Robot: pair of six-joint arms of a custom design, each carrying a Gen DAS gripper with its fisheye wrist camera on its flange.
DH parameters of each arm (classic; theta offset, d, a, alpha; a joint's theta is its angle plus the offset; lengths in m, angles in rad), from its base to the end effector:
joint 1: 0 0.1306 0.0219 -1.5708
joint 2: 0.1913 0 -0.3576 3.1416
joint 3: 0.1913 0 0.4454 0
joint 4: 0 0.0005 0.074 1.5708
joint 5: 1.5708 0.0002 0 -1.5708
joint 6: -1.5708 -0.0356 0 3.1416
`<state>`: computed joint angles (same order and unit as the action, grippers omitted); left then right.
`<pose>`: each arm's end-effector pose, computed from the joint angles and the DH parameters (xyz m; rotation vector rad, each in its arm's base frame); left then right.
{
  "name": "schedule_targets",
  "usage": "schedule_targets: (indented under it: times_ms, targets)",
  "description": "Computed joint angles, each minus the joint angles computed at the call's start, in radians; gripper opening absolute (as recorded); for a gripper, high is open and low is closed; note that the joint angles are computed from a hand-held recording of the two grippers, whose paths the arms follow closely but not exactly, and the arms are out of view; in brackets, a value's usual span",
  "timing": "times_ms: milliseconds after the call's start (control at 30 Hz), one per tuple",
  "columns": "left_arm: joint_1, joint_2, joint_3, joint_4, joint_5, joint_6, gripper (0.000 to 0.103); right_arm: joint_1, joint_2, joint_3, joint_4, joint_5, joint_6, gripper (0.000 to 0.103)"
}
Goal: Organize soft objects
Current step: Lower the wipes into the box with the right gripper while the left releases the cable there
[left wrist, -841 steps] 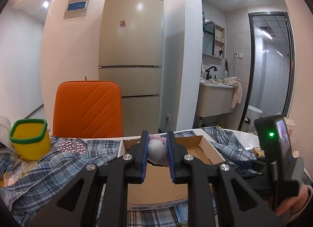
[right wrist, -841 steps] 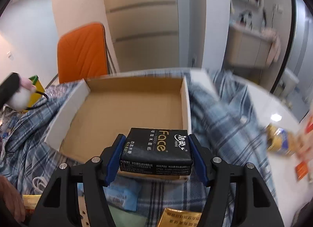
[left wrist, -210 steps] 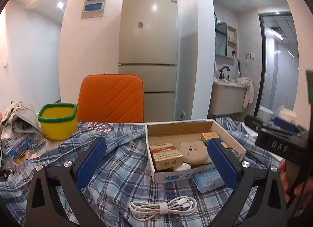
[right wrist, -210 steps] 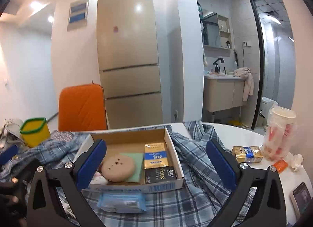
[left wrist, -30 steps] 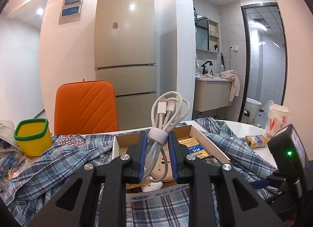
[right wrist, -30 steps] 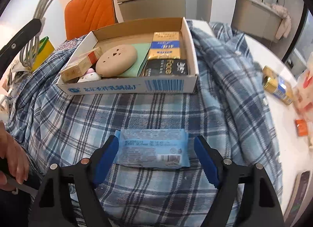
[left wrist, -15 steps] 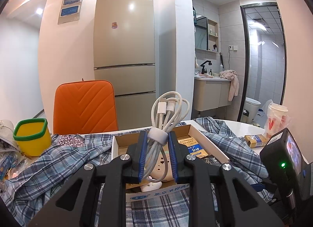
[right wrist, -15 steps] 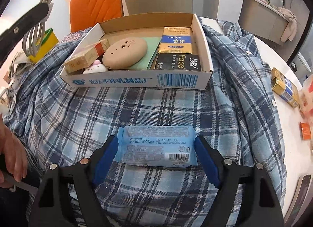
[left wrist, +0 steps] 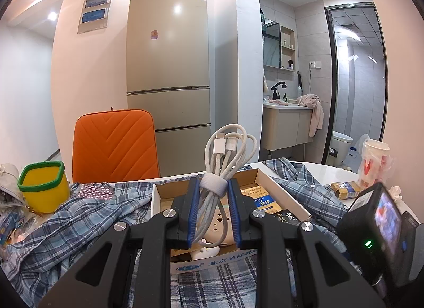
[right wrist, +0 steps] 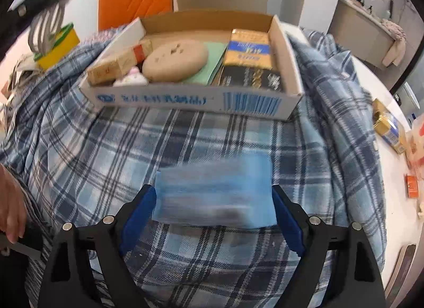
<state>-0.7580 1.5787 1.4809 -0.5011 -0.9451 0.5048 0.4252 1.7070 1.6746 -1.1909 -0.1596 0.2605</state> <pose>0.4655 -0.4016 0.3840 -0.2613 1.8937 0.1861 0.5618 0.2601 0.3521 -0.9772 2.6209 0.2633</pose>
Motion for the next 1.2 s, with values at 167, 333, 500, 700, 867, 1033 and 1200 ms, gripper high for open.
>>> schedule_targets:
  times_ms: [167, 333, 500, 700, 867, 1033, 1200]
  targets:
    - [0.001, 0.002, 0.002, -0.002, -0.001, 0.003, 0.02, 0.006, -0.005, -0.01, 0.015, 0.017, 0.012, 0.089]
    - [0.0, 0.0, -0.001, 0.004, -0.006, -0.003, 0.02, -0.01, -0.042, -0.04, 0.068, -0.025, -0.009, 0.073]
    - [0.002, -0.006, -0.008, 0.006, -0.009, -0.001, 0.02, -0.01, -0.054, -0.039, 0.075, -0.017, 0.023, 0.067]
    - [-0.002, -0.016, -0.003, 0.026, -0.062, -0.076, 0.02, -0.026, -0.053, 0.005, 0.089, -0.057, -0.009, 0.067]
    - [0.015, -0.015, 0.03, 0.025, -0.074, -0.12, 0.02, -0.029, -0.001, 0.125, 0.119, -0.089, -0.066, 0.067]
    - [0.045, 0.002, 0.049, 0.011, -0.042, -0.086, 0.02, -0.012, 0.105, 0.27, 0.122, -0.119, -0.125, 0.067]
    - [0.071, 0.018, 0.047, -0.047, -0.001, -0.014, 0.02, 0.002, 0.199, 0.344, 0.135, -0.146, -0.168, 0.069]
